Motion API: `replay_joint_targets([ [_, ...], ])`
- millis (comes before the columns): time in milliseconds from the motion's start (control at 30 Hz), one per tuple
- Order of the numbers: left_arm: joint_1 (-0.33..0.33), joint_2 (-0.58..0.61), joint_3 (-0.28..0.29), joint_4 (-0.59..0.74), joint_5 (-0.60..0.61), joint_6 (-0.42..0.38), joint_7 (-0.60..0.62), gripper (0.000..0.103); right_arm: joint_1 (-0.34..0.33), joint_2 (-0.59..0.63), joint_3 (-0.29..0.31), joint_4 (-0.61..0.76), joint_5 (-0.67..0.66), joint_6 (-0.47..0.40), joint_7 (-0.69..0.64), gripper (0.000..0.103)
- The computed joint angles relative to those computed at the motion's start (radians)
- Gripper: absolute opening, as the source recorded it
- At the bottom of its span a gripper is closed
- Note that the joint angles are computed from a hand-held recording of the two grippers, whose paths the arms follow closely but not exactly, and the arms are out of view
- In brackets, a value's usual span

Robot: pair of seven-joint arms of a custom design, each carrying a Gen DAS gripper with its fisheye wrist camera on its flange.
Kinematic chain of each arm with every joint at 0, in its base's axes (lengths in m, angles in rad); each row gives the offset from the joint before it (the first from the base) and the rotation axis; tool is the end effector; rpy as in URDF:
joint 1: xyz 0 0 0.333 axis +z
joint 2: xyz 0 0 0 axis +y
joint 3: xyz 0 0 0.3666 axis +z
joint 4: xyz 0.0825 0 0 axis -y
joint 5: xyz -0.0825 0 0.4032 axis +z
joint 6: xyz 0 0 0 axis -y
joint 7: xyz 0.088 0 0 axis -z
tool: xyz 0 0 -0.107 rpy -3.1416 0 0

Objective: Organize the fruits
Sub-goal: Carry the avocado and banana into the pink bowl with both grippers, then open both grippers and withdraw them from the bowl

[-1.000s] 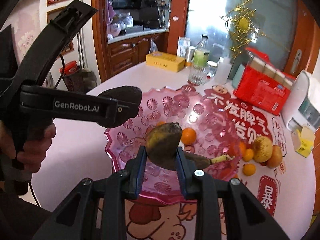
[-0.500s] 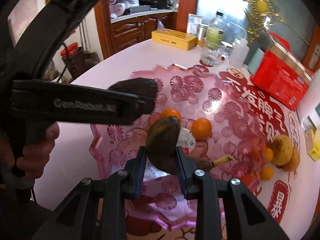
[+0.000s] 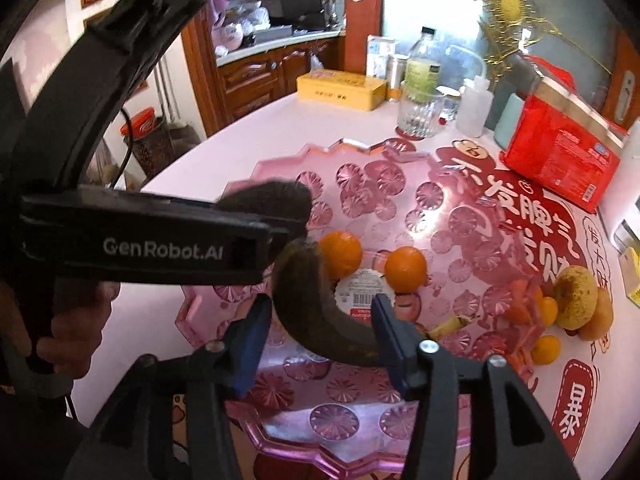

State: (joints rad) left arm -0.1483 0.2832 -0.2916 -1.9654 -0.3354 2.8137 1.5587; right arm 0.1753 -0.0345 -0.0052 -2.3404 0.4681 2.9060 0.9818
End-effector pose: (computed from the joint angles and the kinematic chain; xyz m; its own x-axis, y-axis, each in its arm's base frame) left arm 0.6251 -0.2592 0.4341 -0.1871 -0.9218 0.3395 -0.8811 0.0047 -0.4729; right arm 0.5495 0.0666 0.4496 0.3323 -0.9431 -0.0078 -0.7624 -0.2637 -0.5910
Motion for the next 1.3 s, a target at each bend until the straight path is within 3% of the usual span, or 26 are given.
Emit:
replay_joint_targets([
  [67, 0.015, -0.022, -0.02, -0.026, -0.037, 0.038, 0.029, 0.087, 0.0, -0.012, -0.002, -0.007, 0.017, 0.005, 0.006, 0.059],
  [567, -0.019, -0.158, -0.011, -0.132, -0.124, 0.1, 0.105, 0.087, 0.052, -0.127, -0.054, -0.098, 0.078, 0.073, 0.041, 0.06],
  [733, -0.049, -0.189, 0.003, -0.161, -0.123, 0.101, 0.093, 0.087, 0.059, -0.159, -0.081, -0.129, 0.077, 0.053, 0.087, 0.065],
  [1000, -0.101, -0.224, 0.01, -0.194, -0.077, 0.103, 0.043, 0.087, 0.011, -0.223, -0.095, -0.189, 0.0, 0.008, 0.202, 0.07],
  [1167, -0.14, -0.232, 0.014, -0.194, 0.013, 0.109, -0.059, 0.087, -0.017, -0.264, -0.123, -0.213, -0.043, -0.007, 0.229, 0.075],
  [1300, -0.182, -0.23, 0.029, -0.186, 0.217, 0.123, -0.286, 0.087, -0.019, -0.283, -0.179, -0.202, -0.031, -0.062, 0.179, 0.076],
])
